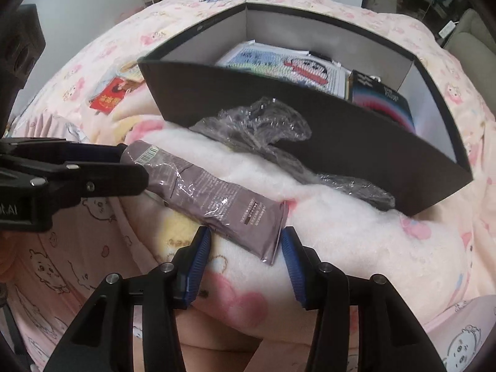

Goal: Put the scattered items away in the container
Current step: 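Lift the lotion tube with the left gripper over the box rim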

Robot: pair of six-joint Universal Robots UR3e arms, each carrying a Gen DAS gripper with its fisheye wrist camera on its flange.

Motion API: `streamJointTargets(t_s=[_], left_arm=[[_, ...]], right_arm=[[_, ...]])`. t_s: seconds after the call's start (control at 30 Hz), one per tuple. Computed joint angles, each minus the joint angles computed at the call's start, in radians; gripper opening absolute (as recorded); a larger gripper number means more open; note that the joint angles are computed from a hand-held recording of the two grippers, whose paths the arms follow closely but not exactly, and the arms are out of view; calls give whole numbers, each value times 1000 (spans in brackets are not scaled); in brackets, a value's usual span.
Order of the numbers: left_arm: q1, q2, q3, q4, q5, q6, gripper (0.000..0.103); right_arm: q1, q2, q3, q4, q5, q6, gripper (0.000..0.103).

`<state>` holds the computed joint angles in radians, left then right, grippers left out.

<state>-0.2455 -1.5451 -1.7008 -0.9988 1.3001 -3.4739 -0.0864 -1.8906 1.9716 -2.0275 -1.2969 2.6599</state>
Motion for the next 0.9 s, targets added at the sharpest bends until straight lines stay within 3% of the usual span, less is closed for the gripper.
streamJointTargets(t_s=[0.23,0.33,0.37,0.5,0.63,0.7,0.8,0.9], left_arm=[[2,37,50,-99,-37,37,62],[48,59,-1,-40,-188,71,62],[46,45,5,-24,-191,67,62],[-10,-42,99,-55,-6,18,62],[42,-27,45,-41,-4,-5,62],[71,-10,0,-2,-11,-5,62],[137,24,-109,120,-122,-3,62],[150,-5,-125,149,-161,-1,61]], right_arm=[[-163,-80,-113,284,162,-52,38],[-240,-88,-149,419,276,-105,38],[-246,-78,-153,431,293,-100,38],[-187,3,-126,294,240,2,38],[-179,41,-95,235,213,54,38],[-214,27,-77,245,258,50,38],[-274,36,-63,259,353,38,39],[-236,110,-65,180,314,89,41]])
